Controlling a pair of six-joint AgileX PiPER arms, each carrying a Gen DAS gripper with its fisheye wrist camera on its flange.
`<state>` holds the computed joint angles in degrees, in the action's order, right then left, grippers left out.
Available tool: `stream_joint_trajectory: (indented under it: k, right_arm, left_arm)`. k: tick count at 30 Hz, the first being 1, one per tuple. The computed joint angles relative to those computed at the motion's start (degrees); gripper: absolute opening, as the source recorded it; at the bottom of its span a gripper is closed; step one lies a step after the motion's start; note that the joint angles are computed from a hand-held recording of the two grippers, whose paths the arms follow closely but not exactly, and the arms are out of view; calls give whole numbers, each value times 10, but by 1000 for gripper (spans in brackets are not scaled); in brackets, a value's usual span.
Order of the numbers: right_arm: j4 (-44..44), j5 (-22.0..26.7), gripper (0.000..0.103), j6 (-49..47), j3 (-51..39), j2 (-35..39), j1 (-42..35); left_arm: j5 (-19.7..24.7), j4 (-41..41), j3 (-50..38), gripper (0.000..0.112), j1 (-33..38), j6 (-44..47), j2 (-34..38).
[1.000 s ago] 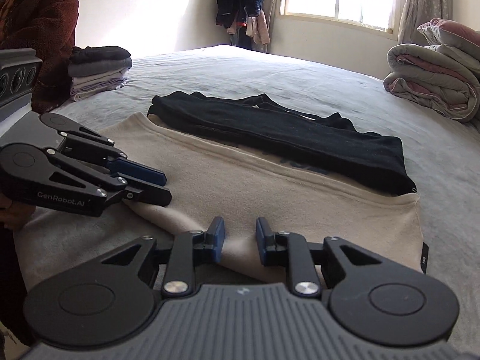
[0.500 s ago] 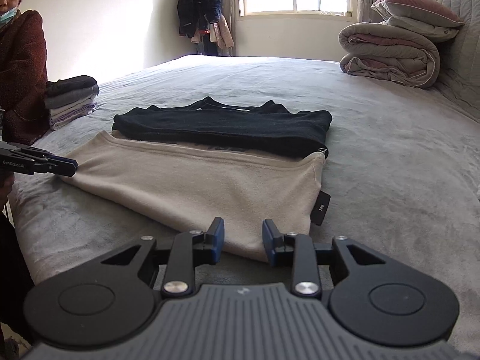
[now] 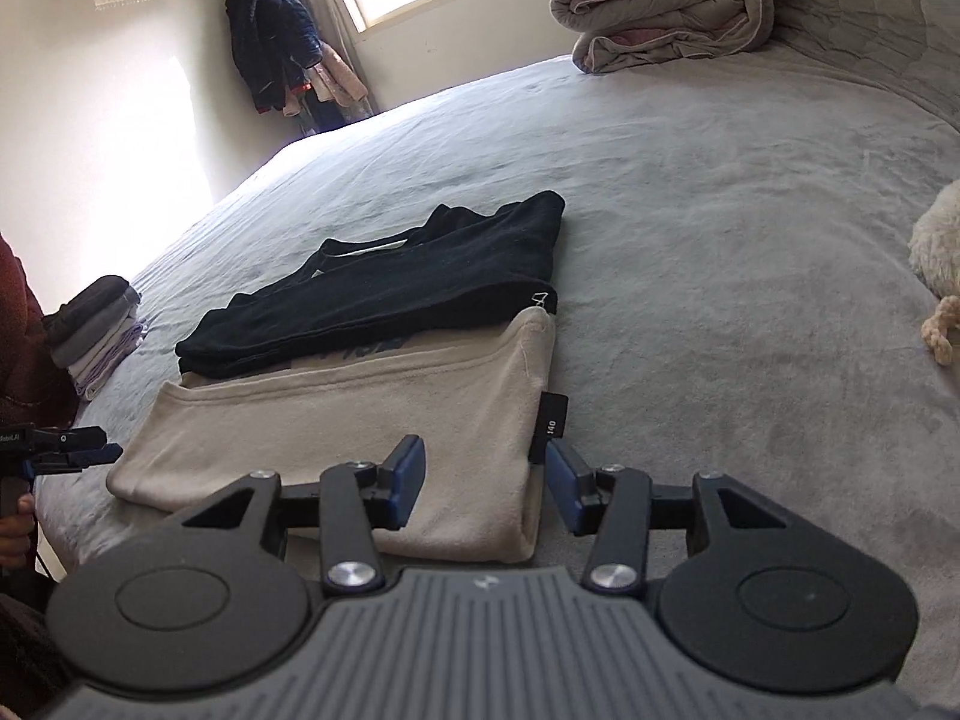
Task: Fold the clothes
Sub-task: 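Move both open grippers to the cream edge and close on it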
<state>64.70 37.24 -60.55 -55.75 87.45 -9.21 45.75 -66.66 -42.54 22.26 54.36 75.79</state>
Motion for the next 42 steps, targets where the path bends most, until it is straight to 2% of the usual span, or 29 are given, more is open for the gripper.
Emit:
stream_joint_trajectory:
  k: [2, 3, 5, 6, 8, 10, 12, 17, 29, 38, 42]
  right_arm:
    - [-23, 29, 49, 51, -21, 16, -18]
    - [-54, 58, 49, 100, -44, 28, -29]
    - [-116, 147, 49, 202, -104, 69, -52]
    - [-117, 183, 49, 225, -121, 81, -67]
    - [-100, 235, 49, 239, -139, 104, -94]
    - [-102, 271, 49, 254, -161, 124, -108]
    - [-98, 291, 49, 261, -172, 140, -114]
    - [-82, 309, 49, 270, -187, 163, -115]
    - [-61, 298, 49, 269, -209, 190, -82]
    - [-67, 291, 50, 262, -206, 184, -67]
    - [-62, 296, 48, 258, -201, 185, -72]
  left_arm:
    - [22, 35, -20, 77, 10, -41, 11]
    - [36, 48, -29, 78, 17, -53, 17]
    - [68, 67, -47, 78, 32, -71, 32]
    - [88, 70, -56, 78, 43, -73, 42]
    - [126, 76, -73, 78, 61, -80, 64]
    - [163, 84, -92, 77, 75, -92, 92]
    - [182, 91, -102, 75, 79, -104, 114]
    - [193, 85, -114, 75, 73, -109, 144]
    - [156, 50, -100, 75, 44, -85, 148]
    - [123, 65, -88, 55, 32, -100, 128]
    - [131, 63, -84, 53, 39, -92, 128]
